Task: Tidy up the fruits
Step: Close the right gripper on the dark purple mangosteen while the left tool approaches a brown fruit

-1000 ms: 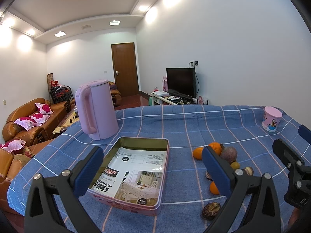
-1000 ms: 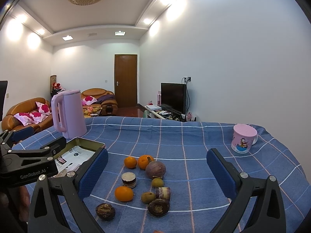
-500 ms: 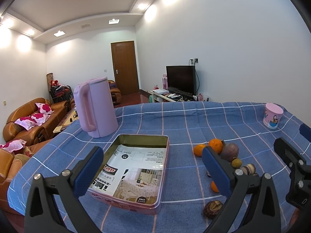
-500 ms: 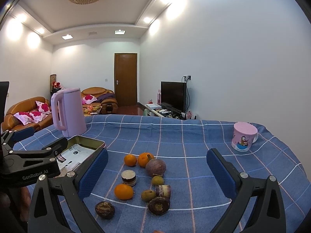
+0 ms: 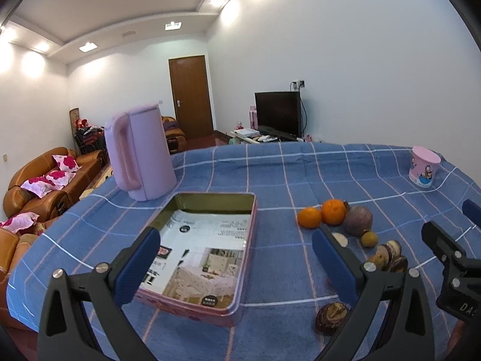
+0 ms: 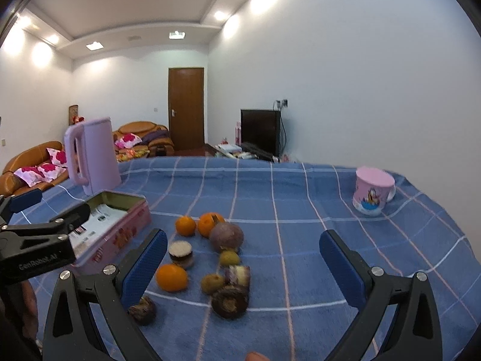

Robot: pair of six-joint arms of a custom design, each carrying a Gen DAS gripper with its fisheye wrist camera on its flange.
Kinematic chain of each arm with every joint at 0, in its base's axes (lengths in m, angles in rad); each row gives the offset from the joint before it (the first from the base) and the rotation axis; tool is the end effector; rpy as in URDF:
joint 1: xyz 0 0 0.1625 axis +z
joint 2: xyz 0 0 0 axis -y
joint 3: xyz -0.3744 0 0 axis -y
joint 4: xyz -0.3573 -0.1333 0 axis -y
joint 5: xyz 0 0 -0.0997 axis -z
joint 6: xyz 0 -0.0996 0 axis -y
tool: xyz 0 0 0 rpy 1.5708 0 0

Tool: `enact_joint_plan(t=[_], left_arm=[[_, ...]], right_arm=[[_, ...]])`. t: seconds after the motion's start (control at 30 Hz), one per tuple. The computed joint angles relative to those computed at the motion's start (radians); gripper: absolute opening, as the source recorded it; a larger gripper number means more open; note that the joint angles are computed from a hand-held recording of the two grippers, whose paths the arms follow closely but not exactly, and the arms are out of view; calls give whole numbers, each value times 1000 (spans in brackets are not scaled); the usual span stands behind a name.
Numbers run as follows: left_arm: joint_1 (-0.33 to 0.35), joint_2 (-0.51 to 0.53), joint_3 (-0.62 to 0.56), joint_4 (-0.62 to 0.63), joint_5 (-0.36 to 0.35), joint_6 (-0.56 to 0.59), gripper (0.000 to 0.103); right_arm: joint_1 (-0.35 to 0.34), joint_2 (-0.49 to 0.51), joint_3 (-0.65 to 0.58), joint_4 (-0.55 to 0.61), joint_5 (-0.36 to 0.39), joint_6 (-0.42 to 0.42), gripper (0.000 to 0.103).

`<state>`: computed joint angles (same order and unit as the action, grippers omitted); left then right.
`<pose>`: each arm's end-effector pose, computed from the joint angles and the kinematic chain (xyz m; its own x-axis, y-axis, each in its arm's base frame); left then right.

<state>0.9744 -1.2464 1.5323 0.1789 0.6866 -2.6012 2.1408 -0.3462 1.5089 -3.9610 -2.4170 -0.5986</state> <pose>-0.0921 -0.5102 0.2992 -0.6532 0.0056 -0.7572 0.6855 0.4291 -0.5882 0.3677 -0.4648 0.0332 -0.6730 0.0352 0.7388 -0.6789 0.3670 -0.6359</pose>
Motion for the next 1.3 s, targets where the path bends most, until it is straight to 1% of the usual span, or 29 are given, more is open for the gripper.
enact_joint_plan(t=[0.03,0.23,0.3,0.37,0.43,0.47,0.63,0.77,0.8,0.83,0.87,0.9,1.07,1.13,1.17,1.3], left_arm=[[6,9,-6,21,11,-16,103],[26,63,-41,97,27,-64,103],[31,77,-48,122,37,-86,103],[35,89,-54,152,52,-110,103],[38,98,-56,161,57,-113,103],[39,98,-55,160,58,-111,103],[39,94,-48,159,72,-116,102],[42,103,-53,173,78,-115,99],[42,106,-56,177,77,-116,99],[42,106,-56,178,78,-116,99],[42,106,-57,181,82,-116,99],[41,106,-55,180,81,-113,98],[41,108,-56,190,92,-107,92],[41,110,-59,202,100,-110,90],[41,111,-60,206,103,-112,90],[37,112,-58,219,115,-112,89]], right_arm=[[-7,-1,6,10,-3,4,102],[-36,-19,40,83,-5,61,102],[-41,-17,36,111,-24,70,102],[-51,-28,51,157,-15,102,99],[-59,-44,65,213,-4,143,85],[-62,-49,68,225,-1,154,82],[-71,-61,69,301,6,191,81],[-88,-93,82,419,19,284,79],[-91,-98,82,443,20,301,76],[-94,-103,78,492,10,325,71],[-97,-108,76,529,10,344,70],[-105,-119,81,562,32,366,68],[-114,-136,94,607,71,380,52],[-120,-147,106,619,107,381,40],[-120,-150,111,617,113,380,39],[-115,-155,128,588,124,363,38]])
